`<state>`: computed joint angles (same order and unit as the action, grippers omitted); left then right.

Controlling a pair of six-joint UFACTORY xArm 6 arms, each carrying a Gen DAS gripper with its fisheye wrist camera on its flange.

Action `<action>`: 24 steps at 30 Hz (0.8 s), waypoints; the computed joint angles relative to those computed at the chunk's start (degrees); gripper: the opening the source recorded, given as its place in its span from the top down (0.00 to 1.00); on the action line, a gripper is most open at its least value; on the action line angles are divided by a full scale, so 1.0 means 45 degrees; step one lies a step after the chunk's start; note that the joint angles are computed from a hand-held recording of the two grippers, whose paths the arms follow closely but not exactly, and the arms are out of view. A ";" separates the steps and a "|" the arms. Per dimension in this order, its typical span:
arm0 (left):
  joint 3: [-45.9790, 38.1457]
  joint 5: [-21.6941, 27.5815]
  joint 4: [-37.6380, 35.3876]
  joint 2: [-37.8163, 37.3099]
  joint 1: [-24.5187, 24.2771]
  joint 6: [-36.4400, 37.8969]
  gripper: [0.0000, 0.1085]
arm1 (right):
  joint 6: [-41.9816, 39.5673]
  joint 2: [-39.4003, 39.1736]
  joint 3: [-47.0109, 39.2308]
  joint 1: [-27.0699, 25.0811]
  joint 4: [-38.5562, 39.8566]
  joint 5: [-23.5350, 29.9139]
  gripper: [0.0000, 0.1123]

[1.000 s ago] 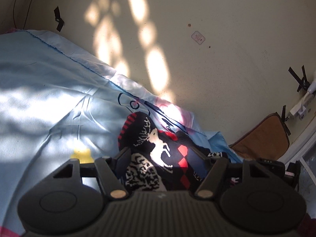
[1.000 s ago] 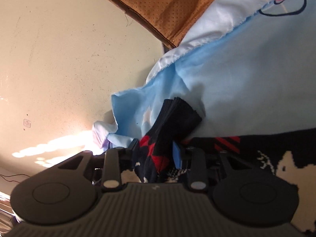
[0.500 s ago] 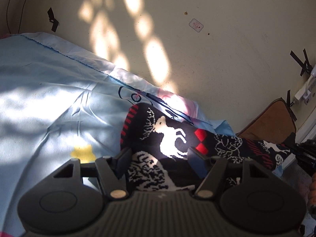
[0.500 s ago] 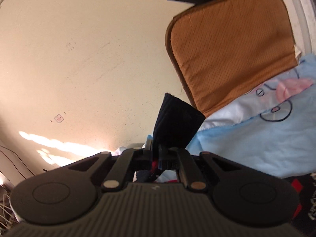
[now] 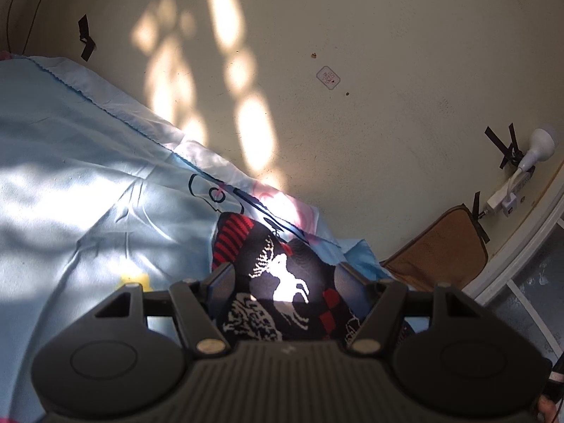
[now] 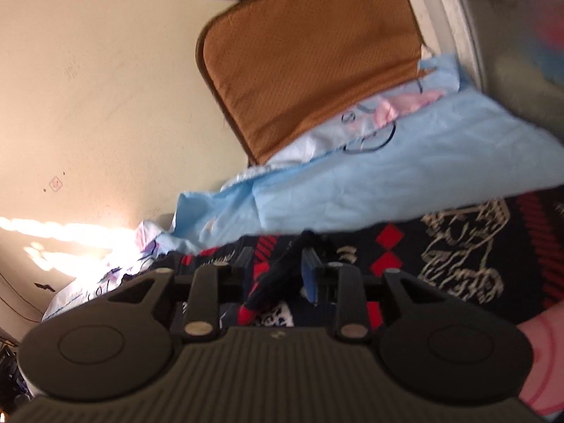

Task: Fold small clothes

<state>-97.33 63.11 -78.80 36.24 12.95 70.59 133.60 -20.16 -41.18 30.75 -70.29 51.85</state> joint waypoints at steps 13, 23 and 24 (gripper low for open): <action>0.0356 -0.1011 0.0598 -0.0308 -0.0290 -0.0054 0.41 | 0.8137 -0.7094 0.5005 0.8226 0.3452 1.0060 0.68; 0.2349 0.0249 0.0906 -0.2083 -0.0594 0.0174 0.40 | 0.8818 -1.0874 0.7720 0.7100 0.2681 0.9454 0.67; 0.2488 0.0348 0.0972 -0.2203 -0.0638 0.0188 0.40 | 0.8675 -1.1468 0.8114 0.6596 0.2486 0.9058 0.68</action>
<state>-86.14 64.67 -74.43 26.33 10.08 71.44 172.64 -71.77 -4.67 60.44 -59.10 92.62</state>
